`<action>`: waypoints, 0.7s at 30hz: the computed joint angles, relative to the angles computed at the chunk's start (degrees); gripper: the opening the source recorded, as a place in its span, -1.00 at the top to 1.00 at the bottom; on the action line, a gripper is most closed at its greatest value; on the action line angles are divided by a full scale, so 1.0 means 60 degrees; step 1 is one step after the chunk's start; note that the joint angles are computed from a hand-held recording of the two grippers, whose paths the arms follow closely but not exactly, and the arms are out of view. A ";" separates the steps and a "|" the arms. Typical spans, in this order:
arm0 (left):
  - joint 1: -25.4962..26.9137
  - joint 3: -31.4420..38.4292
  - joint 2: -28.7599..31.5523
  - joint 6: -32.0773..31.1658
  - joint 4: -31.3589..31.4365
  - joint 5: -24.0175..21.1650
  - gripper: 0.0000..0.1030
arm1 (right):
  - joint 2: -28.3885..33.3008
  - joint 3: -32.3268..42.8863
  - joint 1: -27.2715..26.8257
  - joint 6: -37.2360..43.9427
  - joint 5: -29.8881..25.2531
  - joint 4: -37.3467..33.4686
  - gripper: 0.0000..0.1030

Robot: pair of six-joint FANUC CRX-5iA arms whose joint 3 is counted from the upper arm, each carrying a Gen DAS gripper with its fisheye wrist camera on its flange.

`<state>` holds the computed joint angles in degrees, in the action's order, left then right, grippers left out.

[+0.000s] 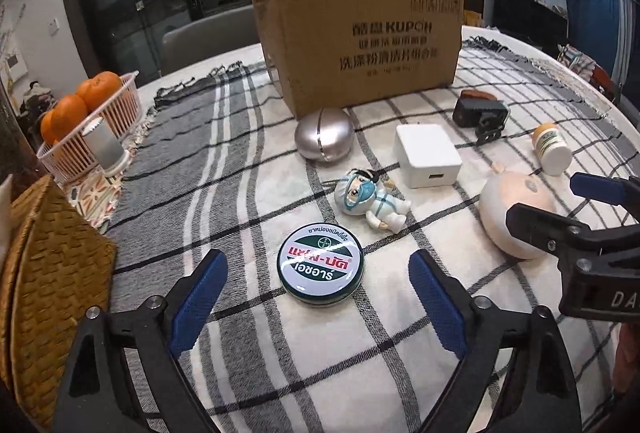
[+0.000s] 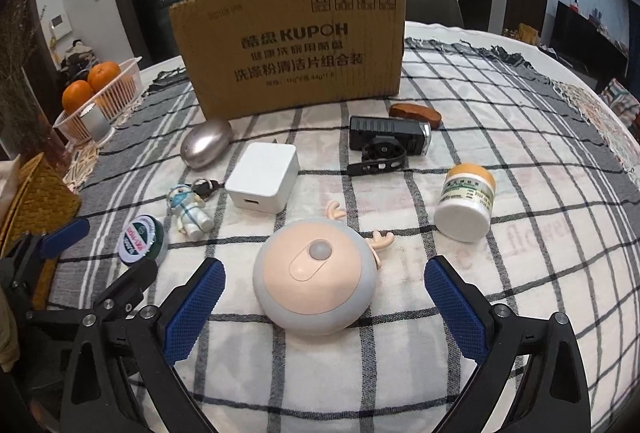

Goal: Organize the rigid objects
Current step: 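Reach the left tool to the green tin while the right tool reaches the peach night-light, then close the left tool on the green tin while the right tool grips the peach night-light, lift both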

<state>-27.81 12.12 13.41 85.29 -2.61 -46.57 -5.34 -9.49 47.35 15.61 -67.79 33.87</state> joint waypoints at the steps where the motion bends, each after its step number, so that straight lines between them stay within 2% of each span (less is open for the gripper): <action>1: 0.0018 0.0040 0.0083 -0.0037 0.0086 -0.0032 -0.73 | 0.0015 -0.0003 -0.0041 0.0040 0.0055 -0.0105 -0.95; 6: 0.0027 0.0345 0.0404 0.0174 0.0098 -0.0286 -0.55 | 0.0183 0.0041 -0.0146 0.0238 0.0114 -0.0326 -0.92; 11: 0.0003 0.0654 0.0674 0.0367 0.0054 -0.0558 -0.38 | 0.0302 0.0080 -0.0275 0.0427 0.0272 -0.0479 -0.75; 15: -0.0018 0.0678 0.0692 0.0463 0.0040 -0.0527 -0.14 | 0.0317 0.0043 -0.0339 0.0483 0.0362 -0.0519 -0.68; 17: -0.0049 0.0728 0.0703 0.0556 -0.0016 -0.0575 0.01 | 0.0283 0.0002 -0.0381 0.0591 0.0521 -0.0626 -0.57; 21: -0.0123 0.0882 0.0749 0.0872 -0.0192 -0.0763 0.02 | 0.0235 -0.0082 -0.0345 0.0758 0.0681 -0.0576 -0.49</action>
